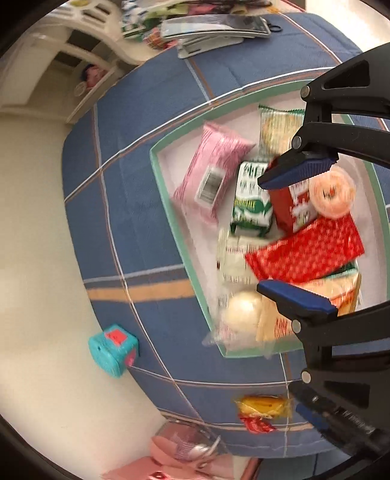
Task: Organize snacks
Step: 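Release both packets into the tray by opening both grippers, then move both open tools back toward the red packet and yellow bun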
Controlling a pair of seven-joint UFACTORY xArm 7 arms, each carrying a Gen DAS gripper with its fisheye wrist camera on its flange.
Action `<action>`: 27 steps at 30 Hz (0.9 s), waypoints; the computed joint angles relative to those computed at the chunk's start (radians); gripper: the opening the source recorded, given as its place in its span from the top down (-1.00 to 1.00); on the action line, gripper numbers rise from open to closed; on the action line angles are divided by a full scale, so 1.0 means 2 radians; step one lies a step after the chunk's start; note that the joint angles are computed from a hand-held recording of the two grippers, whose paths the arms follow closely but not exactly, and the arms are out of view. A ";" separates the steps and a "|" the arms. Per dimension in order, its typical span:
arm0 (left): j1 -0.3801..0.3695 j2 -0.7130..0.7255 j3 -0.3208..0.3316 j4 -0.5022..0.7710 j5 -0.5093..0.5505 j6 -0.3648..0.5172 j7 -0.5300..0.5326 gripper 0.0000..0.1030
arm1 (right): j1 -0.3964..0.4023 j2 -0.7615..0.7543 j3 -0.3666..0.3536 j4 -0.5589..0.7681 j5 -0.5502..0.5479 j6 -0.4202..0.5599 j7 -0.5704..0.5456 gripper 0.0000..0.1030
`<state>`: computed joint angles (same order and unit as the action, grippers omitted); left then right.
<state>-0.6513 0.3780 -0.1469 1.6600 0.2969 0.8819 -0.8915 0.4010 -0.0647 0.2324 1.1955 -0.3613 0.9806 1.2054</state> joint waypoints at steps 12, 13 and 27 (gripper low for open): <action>0.048 -0.066 0.010 -0.090 0.029 -0.014 -0.042 -0.64 | 0.061 0.111 -0.004 0.125 -0.026 0.015 -0.014 -0.37; 0.053 -0.071 0.010 -0.097 0.031 -0.016 -0.045 -0.65 | 0.067 0.117 -0.006 0.132 -0.026 0.016 -0.016 -0.37; 0.123 -0.137 0.016 -0.189 0.089 -0.060 -0.121 -0.88 | 0.145 0.235 -0.042 0.265 -0.046 0.000 -0.038 -1.00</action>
<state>-0.4052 0.1043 -0.1139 1.2814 0.4759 0.7616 -1.1330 0.6908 0.4048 0.1475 1.7256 -0.4531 0.9799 1.1303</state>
